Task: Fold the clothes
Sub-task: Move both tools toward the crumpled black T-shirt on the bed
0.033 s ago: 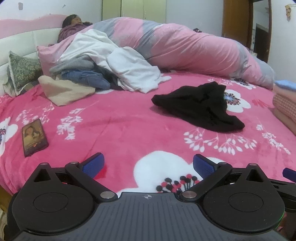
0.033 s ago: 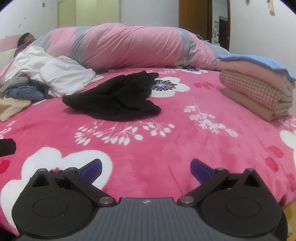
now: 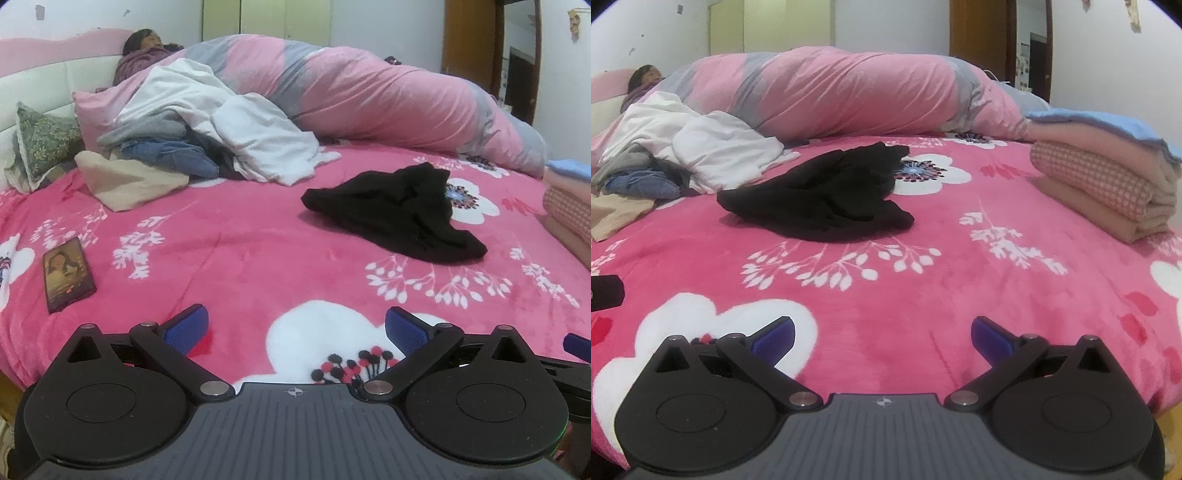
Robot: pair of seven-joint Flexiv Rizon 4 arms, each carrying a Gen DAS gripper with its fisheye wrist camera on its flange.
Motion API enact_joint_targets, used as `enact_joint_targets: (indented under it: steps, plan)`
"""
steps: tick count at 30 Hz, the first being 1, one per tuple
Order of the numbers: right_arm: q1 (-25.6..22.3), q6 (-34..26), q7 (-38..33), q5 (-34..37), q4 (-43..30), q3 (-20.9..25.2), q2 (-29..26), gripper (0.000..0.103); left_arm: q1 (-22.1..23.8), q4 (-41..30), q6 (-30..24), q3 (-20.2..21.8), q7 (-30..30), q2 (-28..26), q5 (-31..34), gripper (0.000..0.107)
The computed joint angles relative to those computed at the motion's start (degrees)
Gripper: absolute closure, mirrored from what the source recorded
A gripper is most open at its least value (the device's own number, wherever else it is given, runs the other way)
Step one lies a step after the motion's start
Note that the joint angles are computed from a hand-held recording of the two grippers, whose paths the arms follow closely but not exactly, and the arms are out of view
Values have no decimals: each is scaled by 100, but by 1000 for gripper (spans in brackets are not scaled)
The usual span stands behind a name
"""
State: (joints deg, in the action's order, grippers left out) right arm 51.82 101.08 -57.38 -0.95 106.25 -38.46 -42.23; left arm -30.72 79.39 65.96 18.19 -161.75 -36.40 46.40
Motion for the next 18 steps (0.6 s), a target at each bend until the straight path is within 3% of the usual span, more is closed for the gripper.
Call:
enact_joint_targets:
  steps: [6,7,12,18]
  plan:
    - [278,254,-8,218,128,-238,-107,0,65,138,-35,-53,81,89,-79,4]
    - [287,198,-54,235,110,-229,-88,0,172,114,-107,-191,334,82,-224,4]
    - [224,62,-101,151,35,-151,3,0,600,520,679,-456,847,162,-790,7]
    - [263,114,-143,174,40,-172,4,0,551,671,866,-322,1192,95,-1461,4]
